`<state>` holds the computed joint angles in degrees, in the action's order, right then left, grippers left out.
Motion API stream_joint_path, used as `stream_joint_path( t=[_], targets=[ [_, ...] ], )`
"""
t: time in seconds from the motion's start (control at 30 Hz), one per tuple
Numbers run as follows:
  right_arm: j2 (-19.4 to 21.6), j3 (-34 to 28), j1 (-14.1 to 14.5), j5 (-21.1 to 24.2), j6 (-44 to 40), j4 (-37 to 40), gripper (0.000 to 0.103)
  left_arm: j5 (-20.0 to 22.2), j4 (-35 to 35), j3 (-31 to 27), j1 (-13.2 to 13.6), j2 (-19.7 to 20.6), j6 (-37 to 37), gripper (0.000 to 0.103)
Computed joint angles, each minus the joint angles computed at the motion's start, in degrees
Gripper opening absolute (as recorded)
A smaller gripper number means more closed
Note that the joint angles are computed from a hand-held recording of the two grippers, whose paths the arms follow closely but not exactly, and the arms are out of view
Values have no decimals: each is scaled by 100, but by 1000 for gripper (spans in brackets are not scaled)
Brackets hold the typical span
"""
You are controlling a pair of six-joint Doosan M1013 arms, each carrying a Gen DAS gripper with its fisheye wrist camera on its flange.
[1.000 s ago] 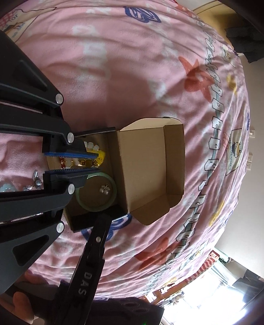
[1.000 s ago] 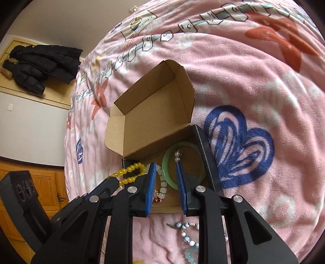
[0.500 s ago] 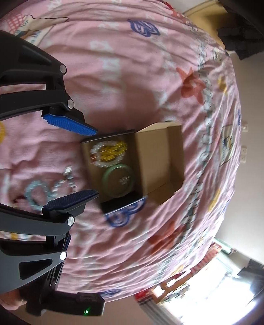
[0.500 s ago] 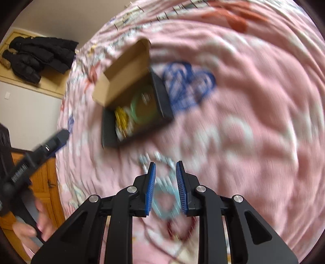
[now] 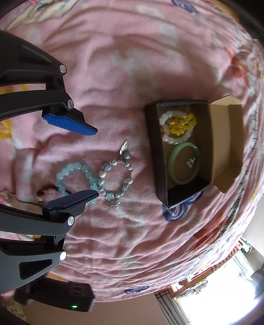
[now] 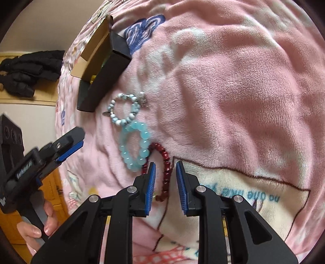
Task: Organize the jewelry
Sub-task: 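Grasp the silver-blue feather-charm bracelet with the left tool while the right tool grasps the dark red bracelet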
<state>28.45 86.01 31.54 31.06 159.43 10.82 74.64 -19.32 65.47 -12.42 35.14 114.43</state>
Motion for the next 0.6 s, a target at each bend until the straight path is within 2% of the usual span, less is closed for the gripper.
stream_joint_path(
  t=[0.2,0.5,0.57,0.6],
  targets=[
    [76,-69,25,77,-94,-142,23,-51,139,-119,-120,251,-447,57],
    [147,-144,104,212,9,-486,23,-369,362,-132,-278,386,-764,57],
    [183,-232,125,344,6,-605,22,-519,371,-49,-272,346,-860,50],
    [190,-248,126,383,-7,-634,20,-568,423,-22,-278,328,-882,43]
  ],
)
